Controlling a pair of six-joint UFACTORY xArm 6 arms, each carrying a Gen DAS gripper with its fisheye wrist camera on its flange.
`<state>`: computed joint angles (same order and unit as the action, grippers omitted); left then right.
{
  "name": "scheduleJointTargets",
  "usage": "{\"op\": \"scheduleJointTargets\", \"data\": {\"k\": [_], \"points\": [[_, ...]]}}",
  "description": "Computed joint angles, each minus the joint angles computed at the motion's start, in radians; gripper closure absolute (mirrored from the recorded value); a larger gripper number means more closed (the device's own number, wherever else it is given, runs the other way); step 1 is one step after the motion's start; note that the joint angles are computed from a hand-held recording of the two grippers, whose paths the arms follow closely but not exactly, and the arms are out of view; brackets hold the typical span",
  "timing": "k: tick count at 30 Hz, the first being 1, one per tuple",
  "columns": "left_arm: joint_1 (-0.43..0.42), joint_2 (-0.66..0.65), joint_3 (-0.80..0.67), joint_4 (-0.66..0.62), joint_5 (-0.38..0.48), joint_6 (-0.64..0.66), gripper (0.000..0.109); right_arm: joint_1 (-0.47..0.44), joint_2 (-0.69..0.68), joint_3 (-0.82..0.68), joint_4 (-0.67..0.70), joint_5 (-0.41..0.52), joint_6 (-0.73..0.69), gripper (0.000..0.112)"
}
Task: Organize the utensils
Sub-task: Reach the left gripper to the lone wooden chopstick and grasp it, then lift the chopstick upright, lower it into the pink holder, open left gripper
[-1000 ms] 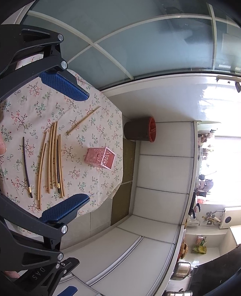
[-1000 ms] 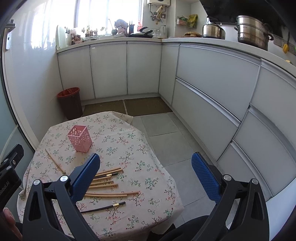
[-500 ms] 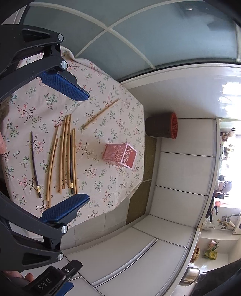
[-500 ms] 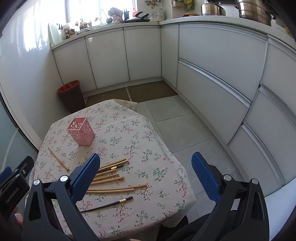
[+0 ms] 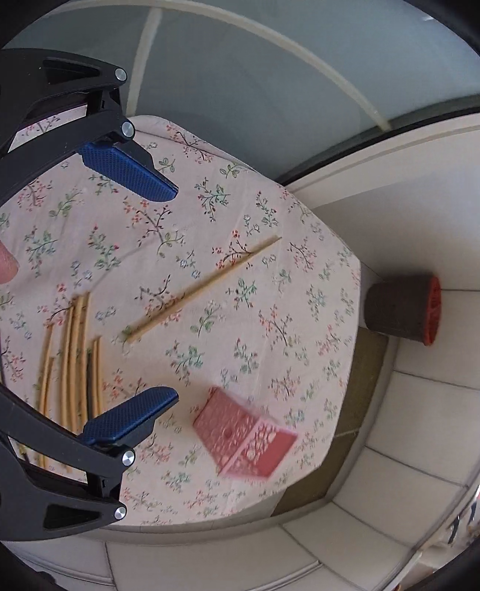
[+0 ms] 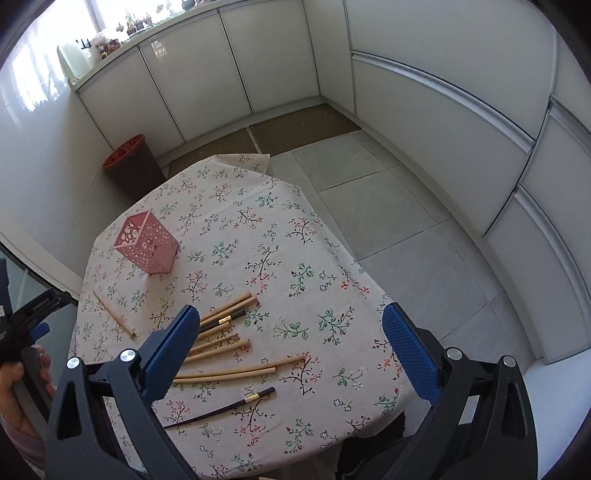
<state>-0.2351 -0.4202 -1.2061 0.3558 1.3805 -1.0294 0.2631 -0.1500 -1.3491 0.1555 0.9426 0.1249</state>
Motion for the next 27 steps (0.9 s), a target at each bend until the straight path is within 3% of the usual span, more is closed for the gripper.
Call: {"op": "scheduleJointTargets", "data": {"k": [2,6,10,16,20,25,27], "points": [[0.108,0.046,0.008,-0.064,-0.017,0.061,0.012,0.000,0.042,-0.031,0.033,0.022,-0.027,0.016],[0.223,0.138,0.008,-0.092,-0.066,0.096,0.014,0.008,0.129,-0.082,0.046,0.061,-0.048,0.016],[0.308,0.227,-0.001,-0.158,-0.154,0.112,0.033,0.018,0.204,-0.127,0.035,0.090,-0.063,0.016],[0.360,0.322,-0.041,-0.174,-0.207,0.121,0.051,0.013,0.291,-0.203,0.065,0.140,-0.073,0.016],[0.372,0.344,-0.057,-0.140,-0.210,0.139,0.050,0.018,0.307,-0.221,0.058,0.142,-0.074,0.016],[0.396,0.339,-0.062,-0.185,-0.190,0.194,0.048,0.014,0.318,-0.235,0.057,0.164,-0.062,0.016],[0.394,0.321,-0.041,-0.166,-0.204,0.209,0.058,0.013,0.319,-0.236,0.045,0.168,-0.049,0.016]]}}
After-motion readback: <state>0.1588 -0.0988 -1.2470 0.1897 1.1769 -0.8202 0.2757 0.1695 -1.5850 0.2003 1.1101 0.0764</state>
